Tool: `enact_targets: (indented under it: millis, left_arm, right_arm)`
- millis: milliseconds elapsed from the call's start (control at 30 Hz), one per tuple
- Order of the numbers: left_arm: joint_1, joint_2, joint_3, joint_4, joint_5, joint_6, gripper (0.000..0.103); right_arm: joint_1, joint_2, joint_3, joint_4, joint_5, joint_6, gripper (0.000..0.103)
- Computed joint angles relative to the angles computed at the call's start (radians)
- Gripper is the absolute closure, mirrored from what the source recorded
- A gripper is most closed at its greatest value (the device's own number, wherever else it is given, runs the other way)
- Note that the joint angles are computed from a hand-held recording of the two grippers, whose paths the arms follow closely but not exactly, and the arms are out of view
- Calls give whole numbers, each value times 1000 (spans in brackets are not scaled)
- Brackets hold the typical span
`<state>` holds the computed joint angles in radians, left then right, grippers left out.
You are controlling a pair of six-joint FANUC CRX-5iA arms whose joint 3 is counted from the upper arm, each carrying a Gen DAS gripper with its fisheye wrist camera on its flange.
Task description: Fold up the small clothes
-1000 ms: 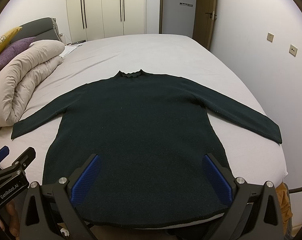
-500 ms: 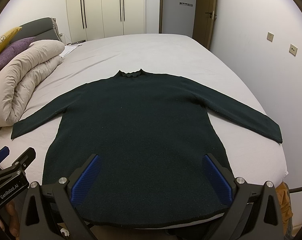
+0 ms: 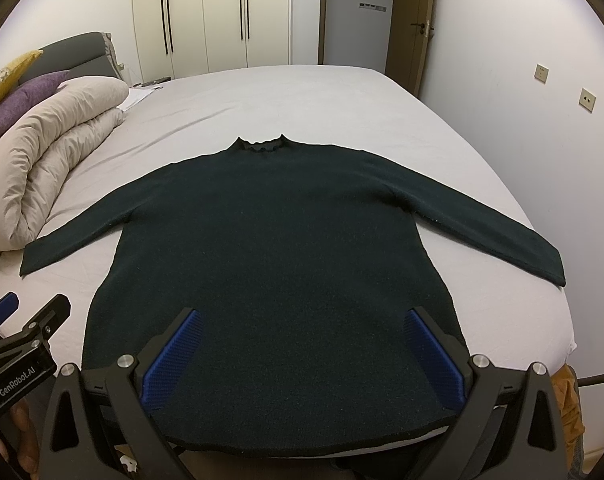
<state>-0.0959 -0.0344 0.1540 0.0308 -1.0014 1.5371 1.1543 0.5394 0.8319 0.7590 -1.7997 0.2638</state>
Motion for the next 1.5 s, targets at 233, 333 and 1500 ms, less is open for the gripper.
enact_targets:
  millis: [233,333,1500]
  left_arm:
    - [2,17,19,4,-14,5,0]
    - [7,22,23,11,-16,1,0]
    - [537,301,-265,1133,215,-55,0]
  right_arm:
    - [-9,26,48,-9,-17,25,0]
    - [-9,29,51,-11,-21,29,0]
    - [-128,-96,-165,-205,530,-104,0]
